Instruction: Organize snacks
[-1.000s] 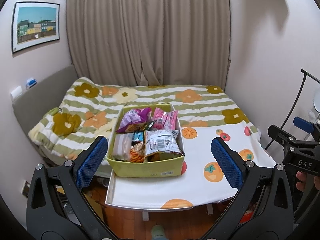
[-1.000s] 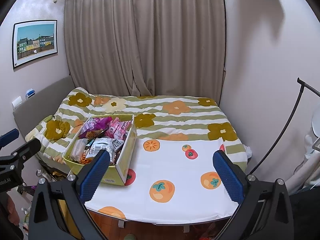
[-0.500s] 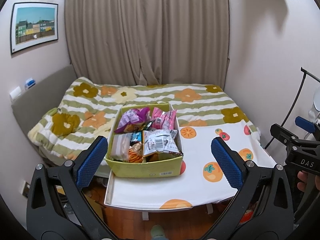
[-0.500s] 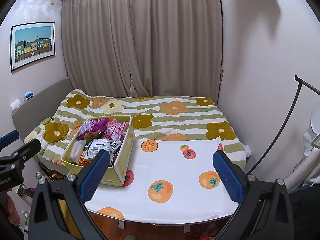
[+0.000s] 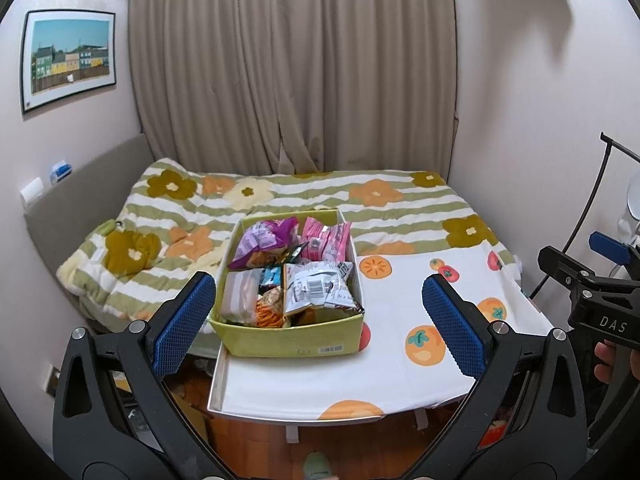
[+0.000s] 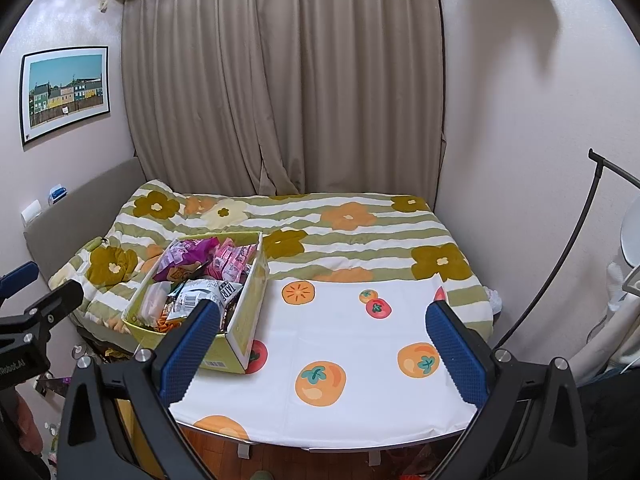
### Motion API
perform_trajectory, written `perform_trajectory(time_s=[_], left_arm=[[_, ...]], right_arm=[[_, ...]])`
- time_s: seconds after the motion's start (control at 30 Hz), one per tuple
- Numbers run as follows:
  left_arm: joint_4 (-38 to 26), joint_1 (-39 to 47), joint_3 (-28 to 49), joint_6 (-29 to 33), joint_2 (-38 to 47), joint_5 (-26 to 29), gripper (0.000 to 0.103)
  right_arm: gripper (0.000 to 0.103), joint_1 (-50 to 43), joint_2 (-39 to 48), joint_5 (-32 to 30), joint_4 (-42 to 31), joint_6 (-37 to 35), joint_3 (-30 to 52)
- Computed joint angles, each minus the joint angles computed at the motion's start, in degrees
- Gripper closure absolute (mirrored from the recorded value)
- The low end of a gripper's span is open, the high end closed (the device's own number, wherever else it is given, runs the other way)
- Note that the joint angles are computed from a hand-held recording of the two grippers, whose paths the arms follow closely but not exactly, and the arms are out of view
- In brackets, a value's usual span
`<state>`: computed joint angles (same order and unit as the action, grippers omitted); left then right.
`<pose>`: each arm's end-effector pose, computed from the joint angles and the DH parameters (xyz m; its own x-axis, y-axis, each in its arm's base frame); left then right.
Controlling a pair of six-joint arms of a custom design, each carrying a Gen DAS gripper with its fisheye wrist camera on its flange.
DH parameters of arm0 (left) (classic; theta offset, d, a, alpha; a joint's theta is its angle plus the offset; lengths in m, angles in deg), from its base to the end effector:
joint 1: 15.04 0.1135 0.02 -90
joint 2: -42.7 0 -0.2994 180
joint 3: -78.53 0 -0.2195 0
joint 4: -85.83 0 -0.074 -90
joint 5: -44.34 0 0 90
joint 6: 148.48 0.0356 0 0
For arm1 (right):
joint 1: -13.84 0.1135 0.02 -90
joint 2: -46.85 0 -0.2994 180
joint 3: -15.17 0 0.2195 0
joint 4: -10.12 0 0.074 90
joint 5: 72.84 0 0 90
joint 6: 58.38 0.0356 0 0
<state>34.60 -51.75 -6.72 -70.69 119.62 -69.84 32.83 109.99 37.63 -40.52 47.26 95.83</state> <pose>0.2092 -0.1378 0.4137 -0.4887 0.1237 -0.8637 0.1717 0.9842 0.0438 0.1780 0.0481 0.3880 -0.5050 0.0933 -0.8580 0.1124 0.9928 0.0418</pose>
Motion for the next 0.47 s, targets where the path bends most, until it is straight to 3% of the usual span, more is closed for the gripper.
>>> perform_trajectory(time_s=[0.2, 0.47], left_arm=[[-0.1, -2.4, 0.2, -0.8, 0.2, -5.4, 0.0], [0.9, -3.3, -0.5, -1.6, 0.2, -7.9, 0.0]], right_arm=[[0.001, -0.8, -0.2, -0.9, 0.4, -0.2, -0.3], [0.001, -1.8, 0.3, -2.5, 0.9, -0.4, -0.4]])
